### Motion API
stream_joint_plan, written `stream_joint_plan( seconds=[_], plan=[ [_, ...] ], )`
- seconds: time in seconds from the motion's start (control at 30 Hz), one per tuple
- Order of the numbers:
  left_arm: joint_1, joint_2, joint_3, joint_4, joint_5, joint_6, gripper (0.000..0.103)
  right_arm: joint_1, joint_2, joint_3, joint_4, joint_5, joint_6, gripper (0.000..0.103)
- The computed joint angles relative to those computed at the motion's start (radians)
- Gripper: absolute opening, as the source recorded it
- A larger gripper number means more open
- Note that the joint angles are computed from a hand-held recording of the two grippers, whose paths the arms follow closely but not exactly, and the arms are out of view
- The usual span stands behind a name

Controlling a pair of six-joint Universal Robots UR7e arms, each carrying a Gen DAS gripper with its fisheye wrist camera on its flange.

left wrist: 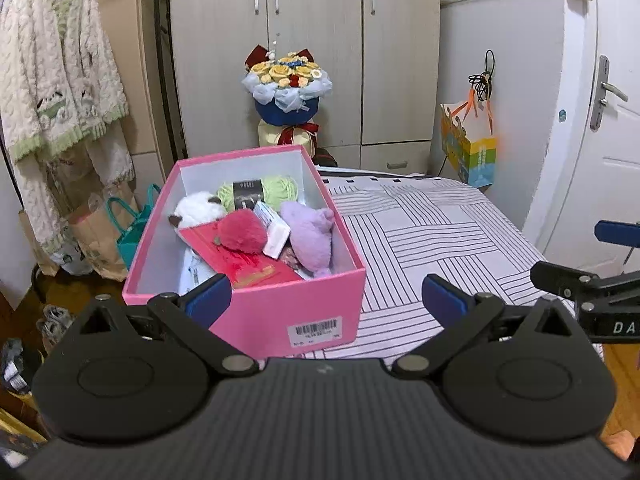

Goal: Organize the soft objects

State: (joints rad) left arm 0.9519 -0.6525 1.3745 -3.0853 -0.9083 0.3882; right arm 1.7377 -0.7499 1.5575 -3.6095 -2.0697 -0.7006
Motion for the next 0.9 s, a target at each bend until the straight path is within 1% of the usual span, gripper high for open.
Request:
stream_joint_plan(
  seconds=[0.1,0.23,0.4,0.5,0.67,0.9],
  plan=[
    [0.003,0.003,0.011,-0.009,-0.006,-0.022,0.103,-0.004,-0.008,0.011,0.002,0.0,0.019,0.103],
    [0.006,0.011,0.015,-0.027,0.003,-0.029,0.103,-0.008,-0.005,0.011,-0.008,-0.014,0.024,0.103],
    [0.008,0.027,0.02,-0.099,0.028,-0.021,0.103,-0.01,0.0,0.015,-0.027,-0.026,0.027,0.103],
    [0.007,0.037,0.024,-0.143,0.044,-0.007,0.103,-0.009,0.002,0.017,-0.045,-0.03,0.021,0.103],
    [0.007,0.037,0.029,-0.142,0.049,-0.015,0.103,-0.007,0.003,0.023,-0.062,-0.031,0.013,0.103],
    [0.0,0.045,0.049,-0.206,0.059,0.024,0.103,0.0,0.016,0.022,-0.085,-0.038,-0.006,0.103]
  ],
)
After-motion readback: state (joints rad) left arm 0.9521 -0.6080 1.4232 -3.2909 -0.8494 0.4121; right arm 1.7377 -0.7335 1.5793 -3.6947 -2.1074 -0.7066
